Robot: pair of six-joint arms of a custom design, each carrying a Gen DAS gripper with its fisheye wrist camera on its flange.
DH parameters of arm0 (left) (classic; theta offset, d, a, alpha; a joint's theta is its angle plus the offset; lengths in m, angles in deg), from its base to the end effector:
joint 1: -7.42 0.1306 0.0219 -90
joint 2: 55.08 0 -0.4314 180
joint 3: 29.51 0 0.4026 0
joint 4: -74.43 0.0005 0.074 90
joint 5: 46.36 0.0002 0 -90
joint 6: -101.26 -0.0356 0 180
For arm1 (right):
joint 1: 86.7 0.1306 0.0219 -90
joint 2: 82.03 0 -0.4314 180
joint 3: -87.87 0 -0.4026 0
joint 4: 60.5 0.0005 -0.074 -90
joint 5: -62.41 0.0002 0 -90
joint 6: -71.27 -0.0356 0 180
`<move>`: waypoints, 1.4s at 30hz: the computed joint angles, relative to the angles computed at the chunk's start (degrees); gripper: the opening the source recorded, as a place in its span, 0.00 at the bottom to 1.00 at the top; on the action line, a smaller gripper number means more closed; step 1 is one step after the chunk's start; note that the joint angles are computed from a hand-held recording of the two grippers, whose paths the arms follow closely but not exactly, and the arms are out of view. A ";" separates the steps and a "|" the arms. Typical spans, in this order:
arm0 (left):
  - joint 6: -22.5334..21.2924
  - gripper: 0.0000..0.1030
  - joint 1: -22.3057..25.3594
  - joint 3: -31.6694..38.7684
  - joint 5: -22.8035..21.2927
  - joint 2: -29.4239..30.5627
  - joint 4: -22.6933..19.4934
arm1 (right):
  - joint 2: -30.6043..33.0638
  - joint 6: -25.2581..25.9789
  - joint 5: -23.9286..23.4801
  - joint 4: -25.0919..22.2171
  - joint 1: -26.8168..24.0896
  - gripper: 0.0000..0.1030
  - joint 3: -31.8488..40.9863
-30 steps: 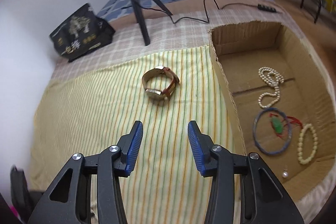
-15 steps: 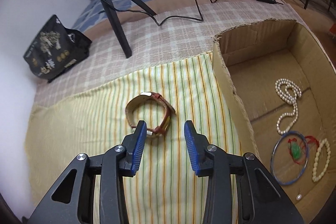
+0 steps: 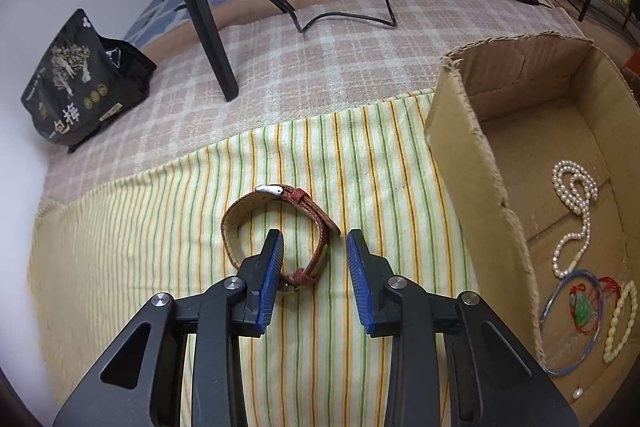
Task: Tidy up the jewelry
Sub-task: 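Close left tool on the pearl necklace while right tool grasps the watch strap, then carry the watch in right tool and necklace in left tool over the box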
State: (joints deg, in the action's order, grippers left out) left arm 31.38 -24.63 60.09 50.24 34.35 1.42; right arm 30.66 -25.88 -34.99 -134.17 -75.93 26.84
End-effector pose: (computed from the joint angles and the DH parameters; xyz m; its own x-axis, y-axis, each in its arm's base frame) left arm 0.3809 -0.2439 0.4586 -0.9517 0.1927 -0.2393 0.2434 0.9481 -0.2046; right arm 0.6185 0.1218 0.4717 -0.9289 -0.0511 -0.3667 -0.1193 0.9789 0.1658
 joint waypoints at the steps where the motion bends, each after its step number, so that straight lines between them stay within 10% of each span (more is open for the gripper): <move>1: 0.24 0.26 -0.12 0.00 -0.18 0.11 0.26 | 0.26 -0.13 0.11 -0.13 0.01 0.28 0.20; 9: 1.20 0.07 -0.78 -0.32 -1.67 0.15 1.61 | 1.17 -0.38 2.40 -0.17 0.38 0.10 0.74; 42: 9.28 0.05 0.51 0.21 6.66 -6.30 10.72 | -15.89 11.62 1.75 4.73 -0.07 0.08 -11.86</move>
